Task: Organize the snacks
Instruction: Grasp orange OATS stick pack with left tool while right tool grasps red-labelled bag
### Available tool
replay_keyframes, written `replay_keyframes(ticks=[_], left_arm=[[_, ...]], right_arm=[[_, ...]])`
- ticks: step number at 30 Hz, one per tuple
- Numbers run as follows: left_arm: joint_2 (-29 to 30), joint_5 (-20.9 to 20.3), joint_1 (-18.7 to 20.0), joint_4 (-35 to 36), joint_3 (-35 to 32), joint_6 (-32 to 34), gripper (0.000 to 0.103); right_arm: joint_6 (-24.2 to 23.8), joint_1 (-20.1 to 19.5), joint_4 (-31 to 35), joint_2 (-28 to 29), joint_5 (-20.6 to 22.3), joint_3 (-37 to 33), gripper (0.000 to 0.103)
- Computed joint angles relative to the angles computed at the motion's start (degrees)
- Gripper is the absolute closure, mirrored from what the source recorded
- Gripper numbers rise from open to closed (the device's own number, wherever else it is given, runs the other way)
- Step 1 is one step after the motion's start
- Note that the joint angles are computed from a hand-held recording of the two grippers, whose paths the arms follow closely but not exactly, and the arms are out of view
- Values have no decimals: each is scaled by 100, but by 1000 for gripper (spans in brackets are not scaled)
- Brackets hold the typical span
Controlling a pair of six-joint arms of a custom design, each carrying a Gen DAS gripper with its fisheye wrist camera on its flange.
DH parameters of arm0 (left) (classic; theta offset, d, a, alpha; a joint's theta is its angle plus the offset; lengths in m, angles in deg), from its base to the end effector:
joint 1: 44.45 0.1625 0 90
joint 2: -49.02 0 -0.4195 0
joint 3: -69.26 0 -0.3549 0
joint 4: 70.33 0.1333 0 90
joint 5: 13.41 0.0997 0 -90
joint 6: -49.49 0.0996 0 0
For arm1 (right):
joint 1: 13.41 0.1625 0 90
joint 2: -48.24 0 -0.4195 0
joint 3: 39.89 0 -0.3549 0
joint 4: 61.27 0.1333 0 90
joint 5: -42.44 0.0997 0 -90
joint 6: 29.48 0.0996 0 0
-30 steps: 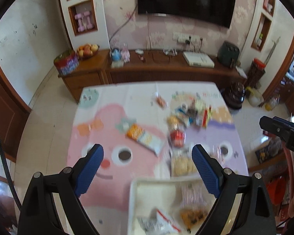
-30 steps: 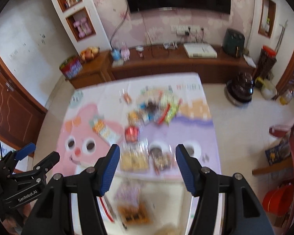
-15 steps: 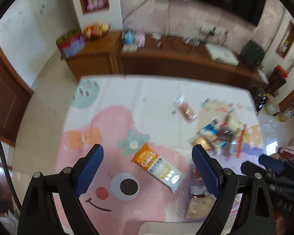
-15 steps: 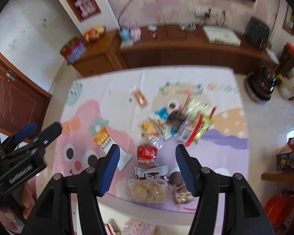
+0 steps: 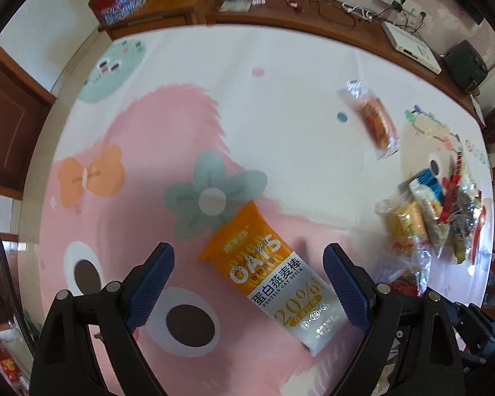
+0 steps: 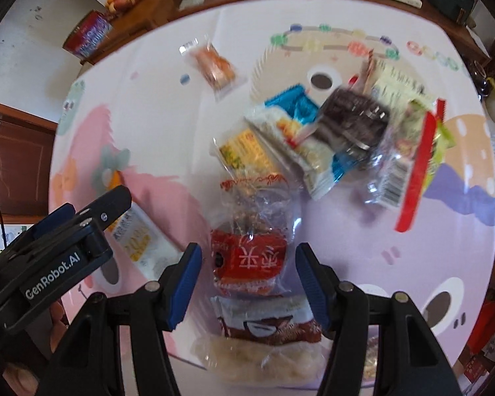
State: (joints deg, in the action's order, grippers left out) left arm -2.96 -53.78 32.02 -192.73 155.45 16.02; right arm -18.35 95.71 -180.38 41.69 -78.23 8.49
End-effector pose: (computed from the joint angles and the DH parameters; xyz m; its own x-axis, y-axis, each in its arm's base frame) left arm 0.0514 -0.6804 0.2258 -0.6496 -0.3900 -0.6526 -0.1491 0.9071 -0.3936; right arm 0.3267 -0.6907 -0.1319 -0.8230 -0.2026 0.5307 -0.1637 0.9792 0.1200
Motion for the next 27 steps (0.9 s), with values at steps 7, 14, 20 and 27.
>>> replay_keyframes(ticks=[7, 14, 20, 27], left_arm=[[210, -155, 50, 484, -183, -449, 12], [261, -389, 74, 569, -228, -614, 40], [177, -400, -51, 278, 50, -294, 68], [-379, -109, -571, -551, 881, -42, 68]], right_arm=[[-172, 37, -237, 98, -232, 79, 51], [-174, 35, -435, -169, -309, 570, 55], [-173, 49, -697, -394, -230, 933, 55], [-422, 149, -1173, -872, -39, 1471, 55]])
